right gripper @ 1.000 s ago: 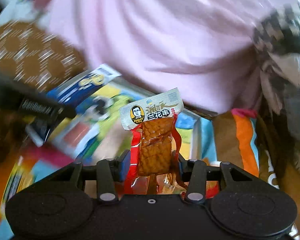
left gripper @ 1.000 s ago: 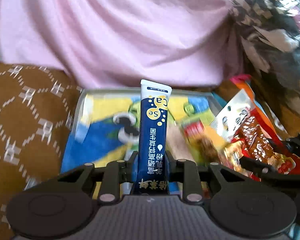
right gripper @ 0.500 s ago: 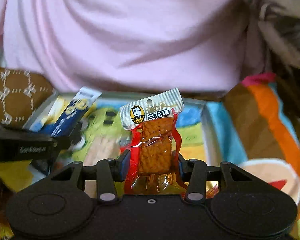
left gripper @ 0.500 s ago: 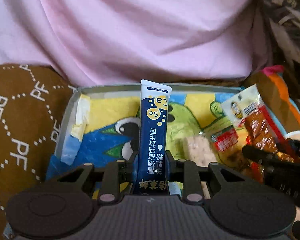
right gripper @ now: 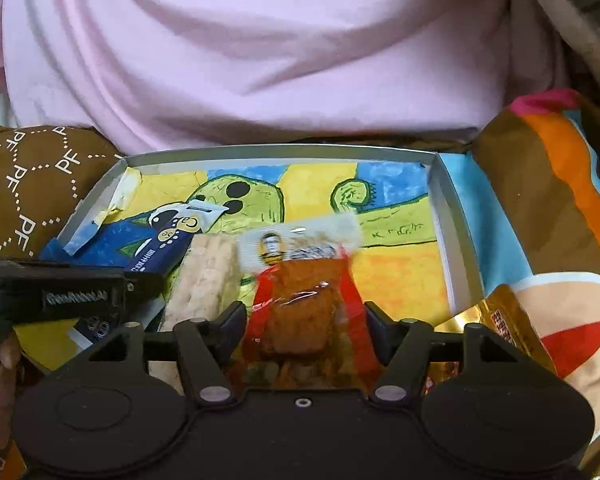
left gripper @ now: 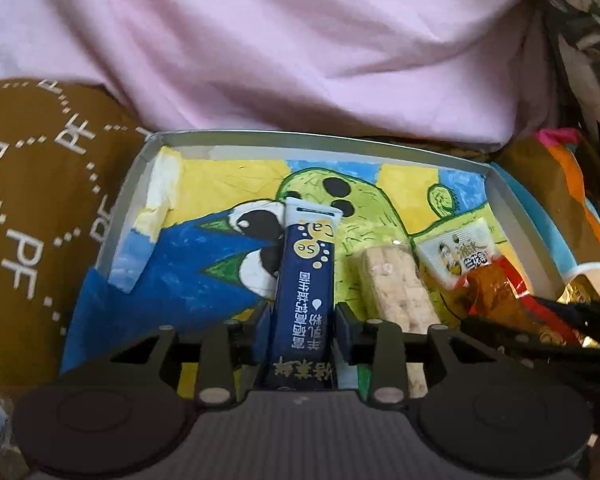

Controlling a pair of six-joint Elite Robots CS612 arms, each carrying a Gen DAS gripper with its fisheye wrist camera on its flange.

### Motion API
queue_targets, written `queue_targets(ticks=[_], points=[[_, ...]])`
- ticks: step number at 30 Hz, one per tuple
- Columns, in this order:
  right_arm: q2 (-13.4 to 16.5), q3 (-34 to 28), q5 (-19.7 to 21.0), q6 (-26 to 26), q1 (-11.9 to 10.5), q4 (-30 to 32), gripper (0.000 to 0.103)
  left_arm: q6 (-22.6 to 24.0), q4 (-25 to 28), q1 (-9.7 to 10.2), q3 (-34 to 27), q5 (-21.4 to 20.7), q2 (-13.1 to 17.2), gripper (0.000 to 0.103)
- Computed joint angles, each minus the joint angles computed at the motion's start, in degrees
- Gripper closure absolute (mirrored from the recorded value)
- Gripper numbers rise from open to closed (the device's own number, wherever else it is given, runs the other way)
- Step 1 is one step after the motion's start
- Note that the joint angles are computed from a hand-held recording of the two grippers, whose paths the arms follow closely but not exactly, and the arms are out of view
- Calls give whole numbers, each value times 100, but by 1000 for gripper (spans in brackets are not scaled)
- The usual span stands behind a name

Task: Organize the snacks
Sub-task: 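Lower blue tube with left tool while right lowers red pack into tray, open both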

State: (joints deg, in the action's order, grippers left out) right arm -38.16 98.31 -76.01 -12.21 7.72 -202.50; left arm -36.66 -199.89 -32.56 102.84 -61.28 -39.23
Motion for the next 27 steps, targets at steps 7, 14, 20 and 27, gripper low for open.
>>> queue_targets(ticks=[7, 14, 20, 27], points=[[-107, 291, 38, 72, -9, -637, 16, -412, -173, -75, 338, 421, -184, 28], [-269, 659, 59, 396, -32, -1307, 1, -549, -542, -263, 764, 1154, -381, 5], [-531, 1127, -147, 762, -28, -1801, 1, -458, -1160, -541, 1200, 1743, -538, 1], [-790, 1805, -337, 812, -78, -2658, 1, -425, -1667, -935, 1699, 2175, -748, 0]])
